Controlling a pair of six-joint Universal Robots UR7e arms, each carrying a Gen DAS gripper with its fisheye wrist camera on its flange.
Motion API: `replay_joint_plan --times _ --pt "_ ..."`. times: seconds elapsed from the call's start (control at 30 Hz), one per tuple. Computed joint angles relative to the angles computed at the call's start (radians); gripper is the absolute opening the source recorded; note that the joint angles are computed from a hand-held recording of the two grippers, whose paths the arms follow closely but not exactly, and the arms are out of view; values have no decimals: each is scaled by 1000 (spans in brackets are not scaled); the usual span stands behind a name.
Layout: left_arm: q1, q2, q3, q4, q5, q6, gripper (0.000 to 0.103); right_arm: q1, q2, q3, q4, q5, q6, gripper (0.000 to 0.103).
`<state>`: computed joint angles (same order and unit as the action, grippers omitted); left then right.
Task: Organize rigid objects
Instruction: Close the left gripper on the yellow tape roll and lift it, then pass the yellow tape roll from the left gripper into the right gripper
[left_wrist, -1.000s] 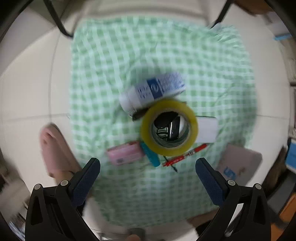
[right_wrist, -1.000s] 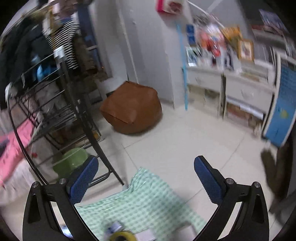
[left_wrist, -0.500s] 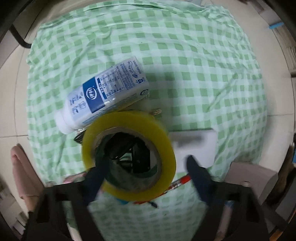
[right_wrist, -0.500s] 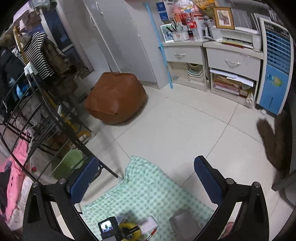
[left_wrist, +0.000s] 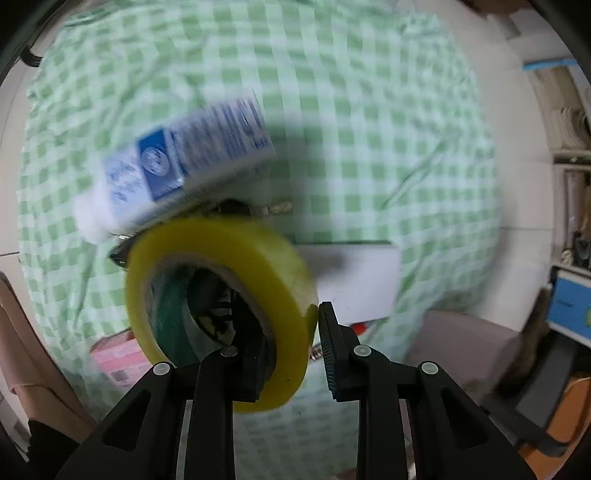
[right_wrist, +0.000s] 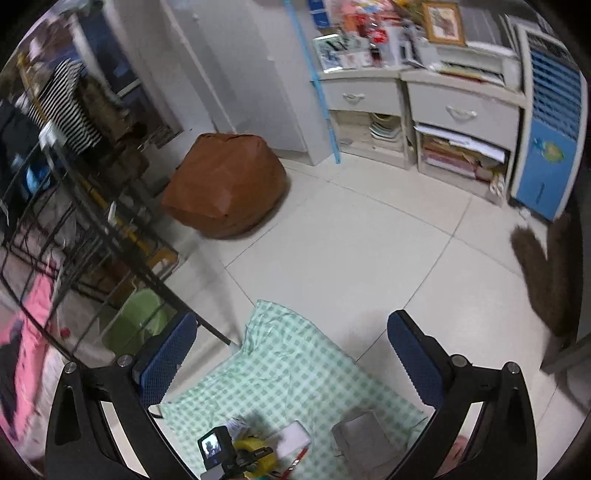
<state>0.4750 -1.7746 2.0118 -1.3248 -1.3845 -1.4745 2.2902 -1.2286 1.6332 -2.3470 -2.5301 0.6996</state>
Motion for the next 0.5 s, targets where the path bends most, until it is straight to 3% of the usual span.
replay_joint_plan --times 0.13,0.23,0.37,0.5 --pt "-4 -73 -52 7 -4 -53 21 -23 -18 4 -14 79 27 103" --pt "-40 -61 -167 49 8 7 21 -66 -42 28 -31 228 51 103" --pt "-102 -22 -268 -92 -9 108 20 -179 -90 107 -76 622 99 103" --pt "-177 21 -346 -260 -53 213 20 -292 -96 255 -261 1040 262 103"
